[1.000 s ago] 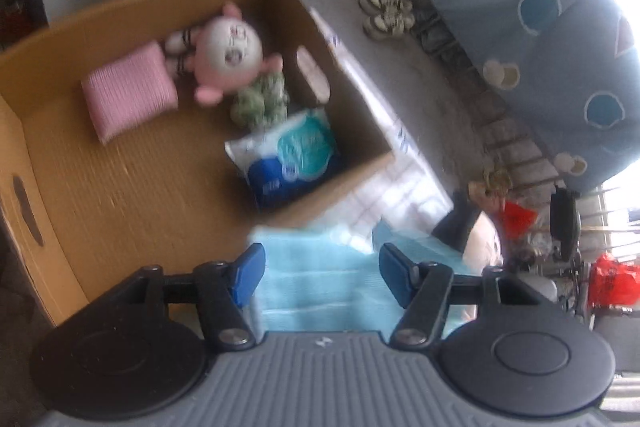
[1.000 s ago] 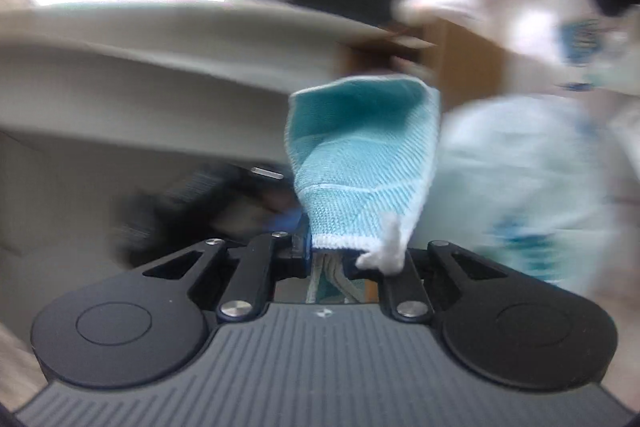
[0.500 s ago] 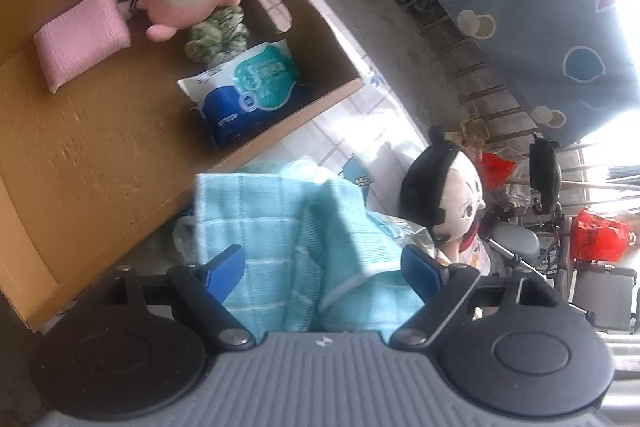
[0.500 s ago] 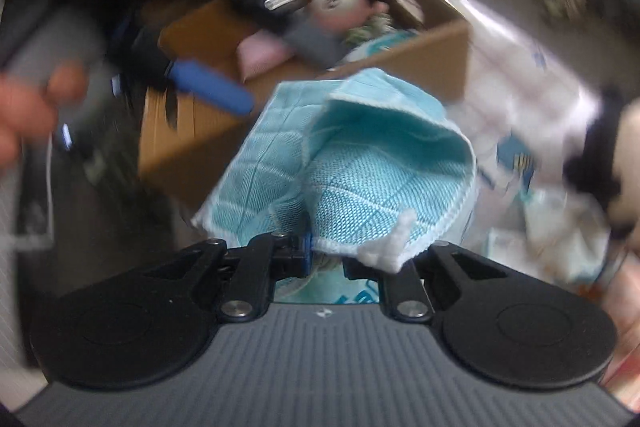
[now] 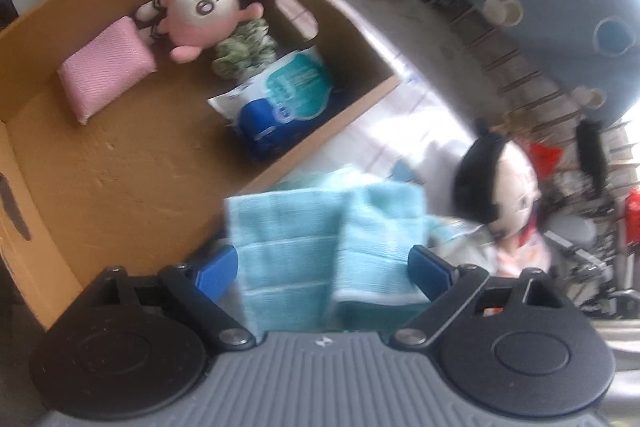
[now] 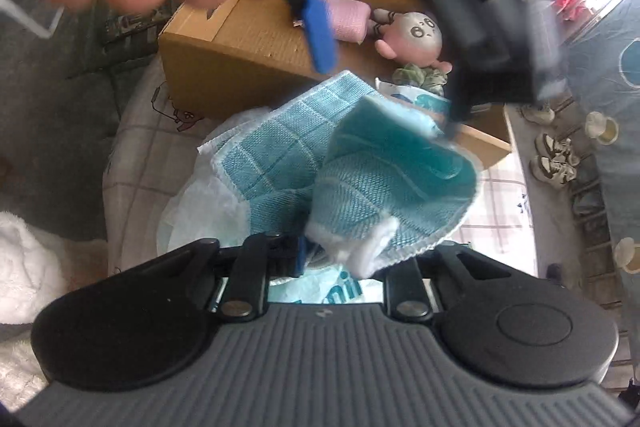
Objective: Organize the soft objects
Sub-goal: 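Pass the light blue towel from the right gripper into the left gripper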
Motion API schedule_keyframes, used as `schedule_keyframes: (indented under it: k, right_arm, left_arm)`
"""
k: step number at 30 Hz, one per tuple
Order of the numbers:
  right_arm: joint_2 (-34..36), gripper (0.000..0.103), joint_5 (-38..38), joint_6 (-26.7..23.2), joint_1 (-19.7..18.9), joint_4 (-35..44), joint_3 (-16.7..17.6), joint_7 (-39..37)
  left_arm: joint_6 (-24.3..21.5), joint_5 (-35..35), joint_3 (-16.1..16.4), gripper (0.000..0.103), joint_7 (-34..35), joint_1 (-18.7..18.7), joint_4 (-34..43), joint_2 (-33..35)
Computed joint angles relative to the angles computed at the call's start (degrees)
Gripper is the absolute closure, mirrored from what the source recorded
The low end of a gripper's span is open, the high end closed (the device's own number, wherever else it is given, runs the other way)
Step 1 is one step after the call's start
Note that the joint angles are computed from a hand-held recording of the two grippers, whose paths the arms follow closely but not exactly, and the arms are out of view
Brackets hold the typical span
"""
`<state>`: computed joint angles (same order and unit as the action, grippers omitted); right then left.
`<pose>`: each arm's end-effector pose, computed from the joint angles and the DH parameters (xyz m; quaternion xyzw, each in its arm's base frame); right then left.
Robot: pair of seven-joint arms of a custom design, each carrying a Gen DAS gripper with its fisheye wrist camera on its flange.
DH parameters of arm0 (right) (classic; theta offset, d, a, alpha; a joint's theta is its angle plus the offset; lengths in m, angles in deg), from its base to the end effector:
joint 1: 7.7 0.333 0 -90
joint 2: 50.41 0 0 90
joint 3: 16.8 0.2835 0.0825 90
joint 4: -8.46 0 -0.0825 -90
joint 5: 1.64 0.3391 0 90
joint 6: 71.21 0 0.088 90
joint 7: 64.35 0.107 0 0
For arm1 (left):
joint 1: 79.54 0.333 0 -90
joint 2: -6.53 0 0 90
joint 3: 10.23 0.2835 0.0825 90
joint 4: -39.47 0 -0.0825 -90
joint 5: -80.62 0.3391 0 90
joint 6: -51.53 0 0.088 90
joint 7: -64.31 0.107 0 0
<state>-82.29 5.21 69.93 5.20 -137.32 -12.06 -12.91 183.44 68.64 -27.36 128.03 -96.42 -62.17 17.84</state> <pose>0.3722 0.1207 0.4997 -0.9181 0.3180 -0.1797 0.1537 0.4995 -0.3287 0.4715 0.6903 -0.6944 0.1908 0.0695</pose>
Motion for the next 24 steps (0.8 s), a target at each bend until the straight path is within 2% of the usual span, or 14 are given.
schedule_keyframes:
  k: [2,5,9,13,14,18,21,23,24]
  right_arm:
    - [-0.8,0.053,1.4,-0.9,0.0,0.1,-1.5,-0.3]
    - [-3.7,0.037,3.8,-4.0,-0.9,0.1,-3.1,0.9]
    - [-4.1,0.036,12.5,-9.6,-2.1,3.2,-7.9,4.4]
    - [-1.4,0.041,22.5,-12.1,-4.9,5.6,-11.8,10.3]
    - [-0.8,0.046,25.2,-11.7,-5.7,5.5,-12.5,11.8]
    - [1.1,0.054,35.2,-8.2,-8.0,3.6,-14.5,17.0]
    - [2.8,0.063,40.9,-6.1,-8.4,1.4,-15.2,18.3]
    - [4.6,0.08,44.1,-6.7,-7.9,0.8,-15.3,17.8]
    - [4.7,0.08,44.8,-6.9,-7.7,0.4,-15.0,16.9]
  left_arm:
    - [-1.6,0.3,0.1,0.01,0.0,0.1,0.3,0.7]
    - [-3.1,-2.2,-0.1,0.01,0.8,1.0,0.3,1.2]
    - [-1.8,-4.0,-0.2,0.013,2.1,1.4,-1.0,1.0]
    - [-1.2,-3.2,-0.2,0.026,2.1,0.9,-0.5,1.6]
    - [-0.9,-2.8,-0.1,0.031,1.6,0.8,-0.6,1.6]
    - [0.5,-1.3,-0.1,0.045,1.3,0.5,-1.4,0.9]
    - [0.8,-0.7,-0.1,0.05,0.9,0.4,-1.8,0.6]
    - [1.2,-1.7,-0.2,0.05,1.4,0.7,-2.3,0.1]
    - [1.8,-2.7,-0.3,0.05,1.9,0.9,-2.8,-0.4]
